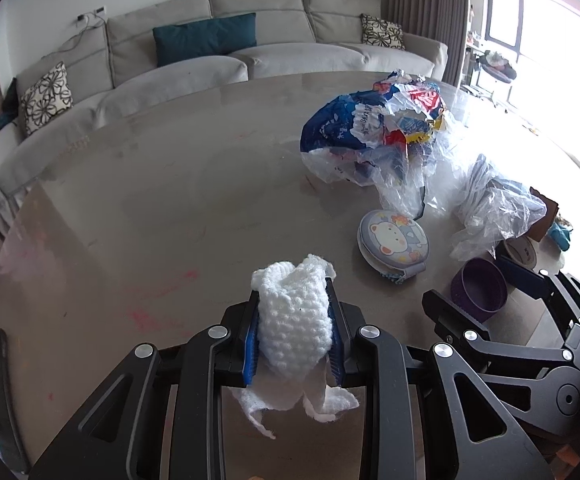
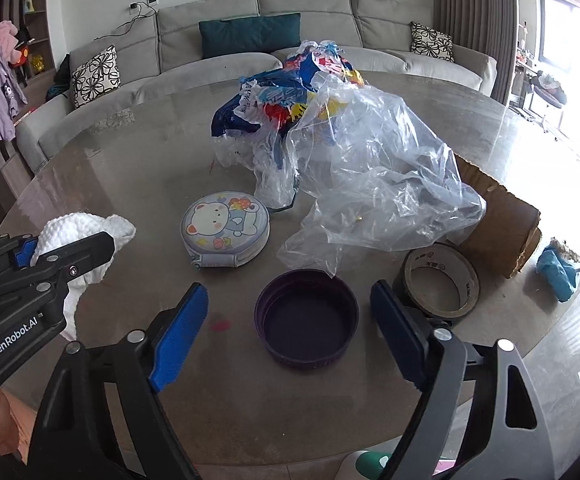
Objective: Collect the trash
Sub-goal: 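Grasp the purple round lid with the right gripper while the left gripper holds the tissue, then carry tissue and purple lid over the white bin and open the left gripper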
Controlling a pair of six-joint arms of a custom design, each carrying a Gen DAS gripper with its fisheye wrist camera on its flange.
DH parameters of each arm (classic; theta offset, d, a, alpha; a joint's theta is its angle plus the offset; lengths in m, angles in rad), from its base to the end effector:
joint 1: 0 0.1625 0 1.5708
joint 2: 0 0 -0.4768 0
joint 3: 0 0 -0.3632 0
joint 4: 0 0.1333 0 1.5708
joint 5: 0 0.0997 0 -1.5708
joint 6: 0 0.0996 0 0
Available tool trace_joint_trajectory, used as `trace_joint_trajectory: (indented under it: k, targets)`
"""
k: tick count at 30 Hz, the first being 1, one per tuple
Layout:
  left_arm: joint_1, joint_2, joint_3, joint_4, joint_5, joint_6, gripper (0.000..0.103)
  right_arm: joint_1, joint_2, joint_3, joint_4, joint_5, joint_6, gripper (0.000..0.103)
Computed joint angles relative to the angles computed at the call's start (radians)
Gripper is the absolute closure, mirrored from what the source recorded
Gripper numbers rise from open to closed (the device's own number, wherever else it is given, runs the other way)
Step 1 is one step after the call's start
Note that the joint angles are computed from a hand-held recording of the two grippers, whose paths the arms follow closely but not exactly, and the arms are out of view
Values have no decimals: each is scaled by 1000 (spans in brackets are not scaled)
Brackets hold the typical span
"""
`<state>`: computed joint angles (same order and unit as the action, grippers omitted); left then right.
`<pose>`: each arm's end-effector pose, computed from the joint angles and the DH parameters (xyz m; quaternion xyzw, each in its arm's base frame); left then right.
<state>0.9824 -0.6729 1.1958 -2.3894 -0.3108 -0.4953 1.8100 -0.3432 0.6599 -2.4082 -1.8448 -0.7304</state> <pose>-0.2497 -0.7852 0.2782 -0.0495 0.8024 -0.4025 0.4379 0.3233 -0.8767 0.1763 0.4150 -0.8633 0.2153 0.1900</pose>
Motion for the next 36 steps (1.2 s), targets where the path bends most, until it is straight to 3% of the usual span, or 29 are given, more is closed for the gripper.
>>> trace_joint_trajectory:
  k: [1, 6, 9, 15, 36]
  targets:
    - [0, -1, 2, -2, 5, 0, 74, 0, -3, 19, -39, 2, -13, 38]
    - [4, -8, 4, -6, -2, -7, 74, -2, 1, 15, -48, 9, -19, 41]
    - [4, -9, 6, -17, -2, -1, 74, -3, -1, 34, -95, 6, -34, 56]
    - [-3, -5, 7, -44, 2, 24, 74, -6, -13, 27, -49, 37, -12, 56]
    - [-125, -3, 60, -199, 28, 157, 74, 25, -254, 357, -293, 88, -78, 56]
